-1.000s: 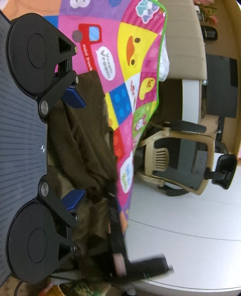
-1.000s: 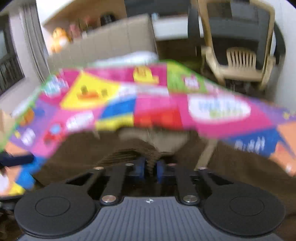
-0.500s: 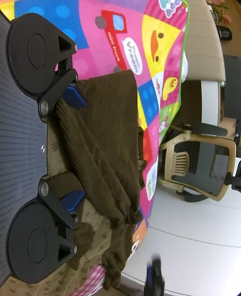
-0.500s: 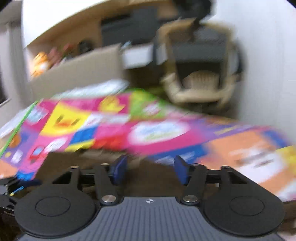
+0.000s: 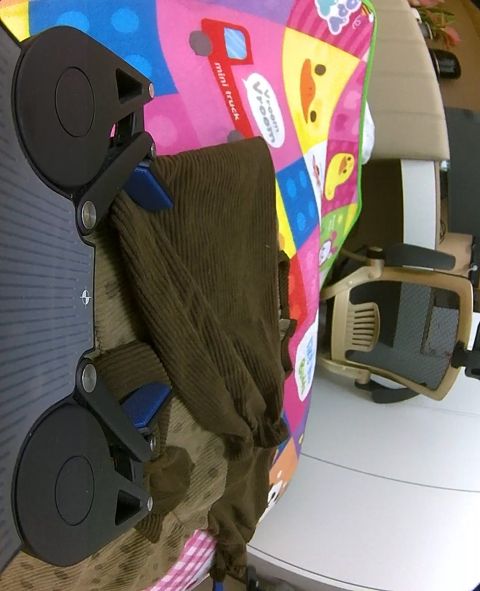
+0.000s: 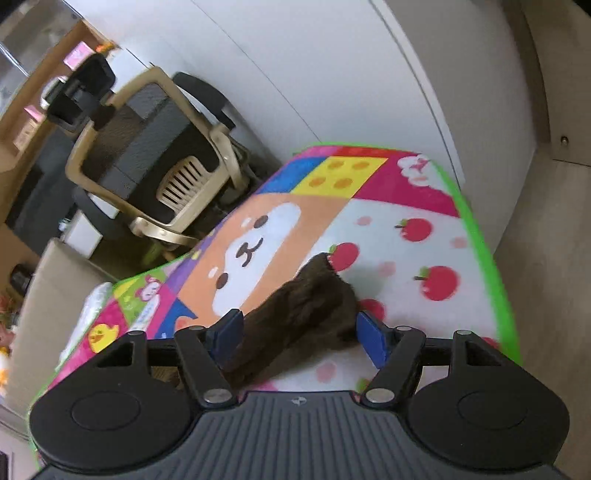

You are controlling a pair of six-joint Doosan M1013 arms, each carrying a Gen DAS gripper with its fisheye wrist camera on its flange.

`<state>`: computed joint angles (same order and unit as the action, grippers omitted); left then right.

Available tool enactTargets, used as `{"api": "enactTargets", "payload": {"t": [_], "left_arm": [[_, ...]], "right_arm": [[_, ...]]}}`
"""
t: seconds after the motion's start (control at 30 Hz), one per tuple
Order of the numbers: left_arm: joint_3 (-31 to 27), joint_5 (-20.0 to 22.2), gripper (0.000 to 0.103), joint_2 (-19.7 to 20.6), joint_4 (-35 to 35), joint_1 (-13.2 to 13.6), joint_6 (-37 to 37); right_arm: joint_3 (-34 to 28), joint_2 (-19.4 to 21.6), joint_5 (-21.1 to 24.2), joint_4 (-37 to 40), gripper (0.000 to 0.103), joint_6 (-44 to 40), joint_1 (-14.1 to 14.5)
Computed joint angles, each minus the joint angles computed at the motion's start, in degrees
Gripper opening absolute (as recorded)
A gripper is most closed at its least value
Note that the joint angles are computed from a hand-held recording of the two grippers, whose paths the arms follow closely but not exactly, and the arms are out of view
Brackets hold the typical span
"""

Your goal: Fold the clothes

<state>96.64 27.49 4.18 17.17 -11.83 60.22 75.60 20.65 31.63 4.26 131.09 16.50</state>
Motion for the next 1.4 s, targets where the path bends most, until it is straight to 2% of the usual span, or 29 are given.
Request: {"api": "enactTargets", "payload": {"t": [0.07, 0.1, 0.17, 0.2, 0.23, 0.27, 0.4, 0.47, 0.6, 0.63, 0.73, 0.8, 0.83, 0.87, 0.9, 0.93, 1.0, 1.07, 1.17, 1.3, 1.33, 1.37, 1.4], "left_arm": [[0.10, -0.28, 0.103, -0.04, -0.39, 0.10, 0.10], [0.13, -0.41, 0.103, -0.05, -0.61, 0.15, 0.17], [0.17, -0.54, 0.103, -0.06, -0.81, 0.20, 0.24], [0.20, -0.61, 0.103, -0.08, -0.82, 0.22, 0.22], [0.20, -0.68, 0.103, -0.06, -0.91, 0.24, 0.25], [0.21, -0.76, 0.103, -0.05, -1.02, 0.27, 0.29], [0.40, -1.38, 0.103, -0.14, -1.86, 0.51, 0.61], [0.44, -1.50, 0.103, -0.16, -1.98, 0.53, 0.53], [0.38, -1.51, 0.103, -0.59, -5.13, 1.01, 2.11], [0.41, -1.51, 0.103, -0.93, -7.32, 1.31, 3.26], [0.94, -2.31, 0.103, -2.71, -20.22, 2.89, 12.63], [1.33, -2.40, 0.103, -3.92, -27.53, 3.74, 18.43], [1.40, -2.05, 0.103, -4.35, -29.14, 3.92, 19.86], [1.47, -1.69, 0.103, -4.77, -30.53, 4.08, 21.09], [1.53, -1.44, 0.103, -5.11, -30.60, 4.09, 21.08], [1.56, -1.29, 0.103, -5.33, -30.62, 4.13, 20.85], [1.25, -0.94, 0.103, -5.28, -31.78, 4.42, 20.64], [0.39, -0.60, 0.103, -4.56, -32.92, 4.80, 19.47], [-1.56, 0.28, 0.103, -2.84, -29.43, 4.66, 13.85], [-4.25, 1.80, 0.102, 0.28, -19.49, 3.79, 4.70], [-4.83, 2.76, 0.100, 0.99, -18.76, 3.64, 4.54], [-5.43, 3.73, 0.095, 1.70, -18.06, 3.48, 4.40], [-6.04, 4.72, 0.080, 2.41, -17.39, 3.33, 4.30]], "right_arm": [[-2.94, 2.06, 2.42, -4.26, 0.067, 0.57, 0.94], [-4.44, 3.10, 3.72, -6.46, 0.062, 0.17, 1.41], [-7.50, 5.15, 6.16, -10.51, 0.036, -1.40, 2.34], [-8.84, 5.85, 6.43, -11.74, 0.031, -3.53, 2.73], [-9.80, 6.27, 5.97, -11.65, 0.020, -5.90, 2.87], [-10.73, 6.62, 5.39, -11.50, 0.017, -8.09, 3.04], [-13.44, 6.71, 0.85, -9.38, 0.013, -16.68, 4.49], [-14.19, 6.18, -2.04, -3.30, 0.012, -25.26, 5.62], [-16.56, 5.69, -4.92, 17.39, 0.011, -50.02, 8.13], [-17.34, 5.92, -3.99, 22.66, 0.011, -56.74, 8.91], [-20.86, 7.32, 0.94, 34.63, 0.011, -72.95, 11.23], [-24.81, 9.66, 8.41, 37.68, 0.014, -78.51, 12.37], [-26.75, 10.87, 11.89, 38.79, 0.022, -80.29, 12.81], [-27.48, 11.43, 13.26, 39.72, 0.036, -81.16, 13.13], [-27.82, 11.77, 14.09, 40.72, 0.045, -82.07, 13.39], [-27.16, 11.53, 13.54, 42.36, 0.056, -83.32, 13.40], [-26.34, 11.11, 12.32, 46.13, 0.063, -84.96, 12.85], [-24.68, 10.11, 10.05, 47.34, 0.075, -84.66, 12.10], [-19.89, 7.65, 5.68, 46.08, 0.083, -83.12, 10.96], [-12.59, 4.71, 1.65, 42.34, 0.086, -79.30, 9.94], [-10.84, 4.10, 1.02, 41.46, 0.086, -78.32, 9.72], [-9.31, 3.68, 0.82, 40.75, 0.086, -77.33, 9.55], [-7.84, 3.30, 0.64, 40.00, 0.086, -76.30, 9.39]]}}
